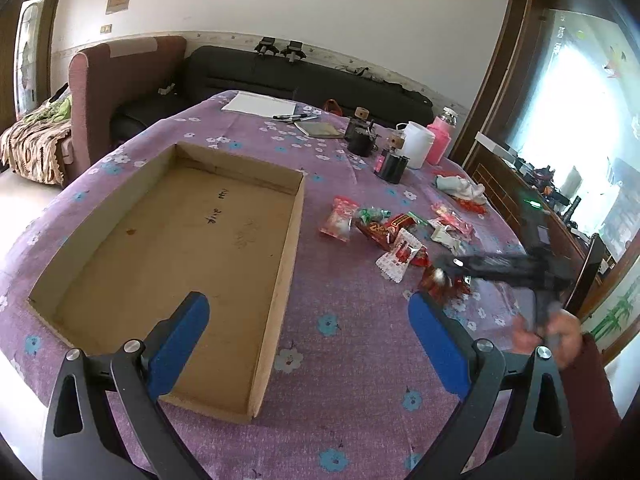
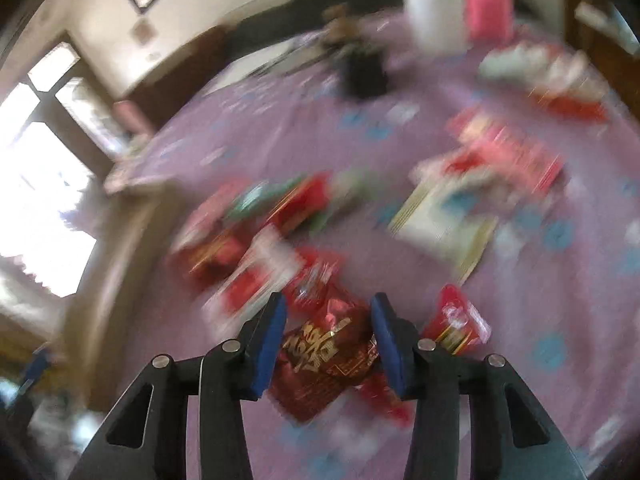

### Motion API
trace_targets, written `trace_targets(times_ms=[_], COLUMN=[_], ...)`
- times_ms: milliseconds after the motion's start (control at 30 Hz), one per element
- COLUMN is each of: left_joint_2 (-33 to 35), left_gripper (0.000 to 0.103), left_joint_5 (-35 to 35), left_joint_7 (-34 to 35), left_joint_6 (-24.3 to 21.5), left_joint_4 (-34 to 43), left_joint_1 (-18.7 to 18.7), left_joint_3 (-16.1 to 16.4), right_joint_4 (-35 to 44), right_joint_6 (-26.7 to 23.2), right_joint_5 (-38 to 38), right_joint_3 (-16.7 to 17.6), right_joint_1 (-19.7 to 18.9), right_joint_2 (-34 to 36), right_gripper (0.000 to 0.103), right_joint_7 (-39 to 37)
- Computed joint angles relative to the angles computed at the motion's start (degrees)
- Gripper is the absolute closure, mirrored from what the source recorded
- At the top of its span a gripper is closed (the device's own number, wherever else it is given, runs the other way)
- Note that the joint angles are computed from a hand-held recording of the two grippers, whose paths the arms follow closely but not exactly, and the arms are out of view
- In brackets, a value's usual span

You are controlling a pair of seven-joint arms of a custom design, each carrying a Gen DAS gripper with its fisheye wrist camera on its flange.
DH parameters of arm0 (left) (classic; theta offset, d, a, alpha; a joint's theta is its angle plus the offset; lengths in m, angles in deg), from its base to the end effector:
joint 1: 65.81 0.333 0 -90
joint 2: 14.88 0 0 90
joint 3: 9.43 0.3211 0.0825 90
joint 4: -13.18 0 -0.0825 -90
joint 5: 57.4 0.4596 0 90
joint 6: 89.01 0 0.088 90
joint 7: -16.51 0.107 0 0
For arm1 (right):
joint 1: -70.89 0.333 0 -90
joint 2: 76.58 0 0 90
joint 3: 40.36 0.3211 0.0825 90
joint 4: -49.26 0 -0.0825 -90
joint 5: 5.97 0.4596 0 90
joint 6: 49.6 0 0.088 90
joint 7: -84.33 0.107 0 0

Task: Organize snacks
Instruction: 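Move both tools over the snacks, positioning the right tool above a red foil packet, then grasp the red foil packet with the right tool while the left tool grasps a white-red candy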

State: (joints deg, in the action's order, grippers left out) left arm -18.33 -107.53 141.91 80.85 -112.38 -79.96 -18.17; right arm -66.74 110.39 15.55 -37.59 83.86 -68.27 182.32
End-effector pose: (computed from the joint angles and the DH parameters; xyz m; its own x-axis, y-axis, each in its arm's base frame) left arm 0.5926 -0.1948 0.4567 -0.3262 -0.9072 0.2657 -0.6745 0.0265 -0.7378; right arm 0.6653 0.1690 0.4096 -0.0650 -0.9228 -0.3798 -0.8398 0.2562 -0.4787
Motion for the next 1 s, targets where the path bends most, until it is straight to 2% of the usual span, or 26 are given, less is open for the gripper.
trace_targets(times_ms=[33, 67, 100, 133, 167, 200, 233, 333, 400, 467, 567, 633, 667, 733, 767, 833, 900, 967, 1000], left_joint_2=[0.48, 0.87, 1.33, 1.61, 1.75, 1.81, 1.69, 1.4, 1.27, 1.35, 2.08, 2.75, 2.75, 3.24, 3.67, 5.01, 7.75, 10.74, 12.49], left_gripper=[0.002, 0.002, 0.002, 0.002, 0.002, 0.002, 0.002, 0.002, 0.002, 0.002, 0.002, 0.002, 0.002, 0.002, 0.004, 0.019, 0.043, 0.052, 0.052], left_joint_5=[-0.01, 0.07, -0.08, -0.11, -0.1, 0.15, 0.39, 1.68, 2.71, 3.39, 4.17, 5.52, 5.26, 5.6, 5.63, 5.12, 6.4, 9.58, 12.24], left_joint_7=[0.13, 0.11, 0.4, 0.62, 0.85, 1.16, 1.4, 0.81, 0.08, -0.3, -0.85, -1.23, -0.57, 0.66, 1.51, 4.04, 5.62, 6.13, 5.27], left_joint_6=[-0.39, -0.72, -1.44, -1.94, -2.23, -2.41, -2.44, -1.82, -1.53, -1.35, -1.8, -2.34, -2.64, -4.15, -5.22, -8.39, -12.89, -14.59, -14.18], left_joint_4=[0.52, 0.94, 1.47, 1.8, 1.96, 1.97, 1.82, 1.4, 1.32, 1.46, 2.34, 3.1, 3.15, 3.96, 4.63, 6.73, 10.51, 14.02, 15.79], left_joint_1=[-0.04, 0.04, 0.09, 0.22, 0.37, 0.45, 0.54, 0.66, 0.76, 0.76, 0.86, 0.98, 1.04, 1.06, 1.06, 1.16, 1.33, 1.31, 1.09], left_joint_3=[-0.02, -0.16, -0.38, -0.67, -0.96, -1.28, -1.51, -1.82, -1.75, -1.64, -1.73, -2.14, -2.36, -2.8, -3.07, -3.81, -4.87, -6.12, -6.7], right_joint_4=[-1.71, -3.22, -5.7, -7.03, -7.84, -8.05, -8.21, -7.48, -5.63, -4.33, -3.61, -2.63, -1.75, 0.2, -0.07, -1.9, -3.48, -5.82, -7.19], right_joint_6=[0.17, 0.87, 2.7, 3.4, 3.35, 2.82, 2.57, 2.16, -0.65, -2.21, -0.71, -0.62, -1.78, -5.52, -6.44, -6.23, -6.33, -4.66, -3.63], right_joint_5=[6.03, 8.04, 6.03, 0.0, -10.04, -18.7, -23.35, -21.91, -25.98, -25.06, -28.85, -32.09, -36.07, -43.05, -45.15, -45.79, -48.48, -48.82, -48.58], right_joint_3=[0.96, -0.08, -3.1, -4.36, -3.72, -1.49, -0.9, 0.15, -0.01, -0.1, -1.24, -2.02, -2.72, -3.65, -3.78, -3.53, -3.35, -3.16, -2.97], right_joint_1=[-0.56, 0.63, 3.67, 4.71, 3.76, 1.42, 1.07, 1.5, 2.13, 2.6, 3.81, 4.65, 5.52, 6.93, 7.13, 6.45, 5.81, 4.47, 3.8], right_joint_2=[-1.66, -2.97, -5.07, -6.34, -7.27, -7.75, -8.0, -6.85, -5.22, -3.72, -2.72, -1.8, -1.29, -0.36, -0.76, -2.28, -3.64, -5.17, -6.15], right_gripper=[0.057, 0.057, 0.056, 0.055, 0.055, 0.055, 0.055, 0.05, 0.045, 0.045, 0.04, 0.04, 0.041, 0.059, 0.064, 0.065, 0.065, 0.065, 0.065], right_joint_7=[-5.7, -7.78, -6.85, -2.56, 5.23, 11.74, 14.9, 12.39, 17.36, 20.03, 27.6, 32.12, 35.19, 38.84, 39.7, 39.99, 41.85, 42.48, 42.64])
